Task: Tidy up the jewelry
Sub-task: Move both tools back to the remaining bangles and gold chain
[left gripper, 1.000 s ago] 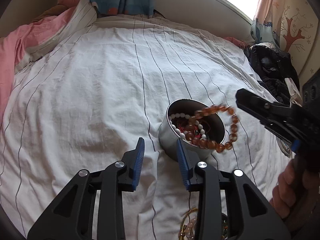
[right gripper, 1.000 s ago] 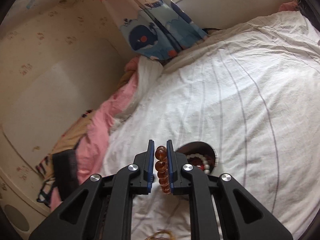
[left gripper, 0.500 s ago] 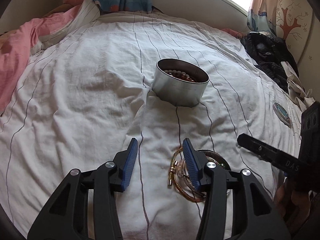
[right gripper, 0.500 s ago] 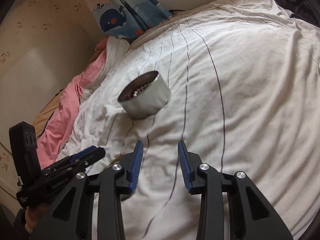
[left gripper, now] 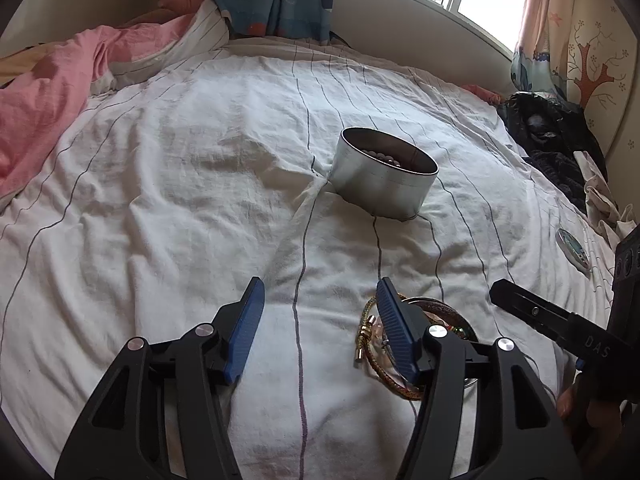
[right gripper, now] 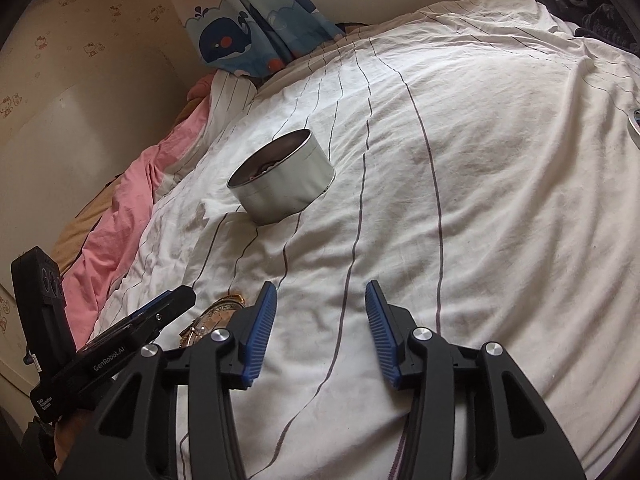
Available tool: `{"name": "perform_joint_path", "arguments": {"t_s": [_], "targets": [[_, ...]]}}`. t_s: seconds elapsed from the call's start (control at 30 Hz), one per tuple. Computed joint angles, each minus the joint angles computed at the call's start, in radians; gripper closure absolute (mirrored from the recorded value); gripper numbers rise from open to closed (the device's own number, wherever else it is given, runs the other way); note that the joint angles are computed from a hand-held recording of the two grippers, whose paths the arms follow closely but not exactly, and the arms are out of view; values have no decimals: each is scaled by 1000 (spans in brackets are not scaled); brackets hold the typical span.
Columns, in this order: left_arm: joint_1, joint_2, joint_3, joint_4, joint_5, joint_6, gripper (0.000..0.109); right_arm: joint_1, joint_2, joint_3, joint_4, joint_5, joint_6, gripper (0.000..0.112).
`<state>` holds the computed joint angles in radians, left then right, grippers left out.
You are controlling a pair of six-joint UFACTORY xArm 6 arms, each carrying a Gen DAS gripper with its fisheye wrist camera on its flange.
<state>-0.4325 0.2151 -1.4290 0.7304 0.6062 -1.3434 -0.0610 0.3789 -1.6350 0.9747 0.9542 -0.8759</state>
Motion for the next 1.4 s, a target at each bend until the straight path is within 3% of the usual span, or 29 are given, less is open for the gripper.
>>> {"name": "perform_joint_path", "arguments": {"t_s": [0.63,0.87,1.0,1.27,1.4], "targets": [[2,-15,21,22,-5,-47,48,2,-25,33,3,3,-44,60],[42,-90,116,53,-78,-215,47,6,-95,111,64,-23,-154,39],[41,-94,104,58,-18,-219,47,19,-135,152,76,-18,-241,32],[38,-85,83,56,14,-207,45,97,-181,203,-37,-72,-355,26],[36,-83,79,62,20,-213,44,123,-162,180,-117,-71,-336,26]]}}
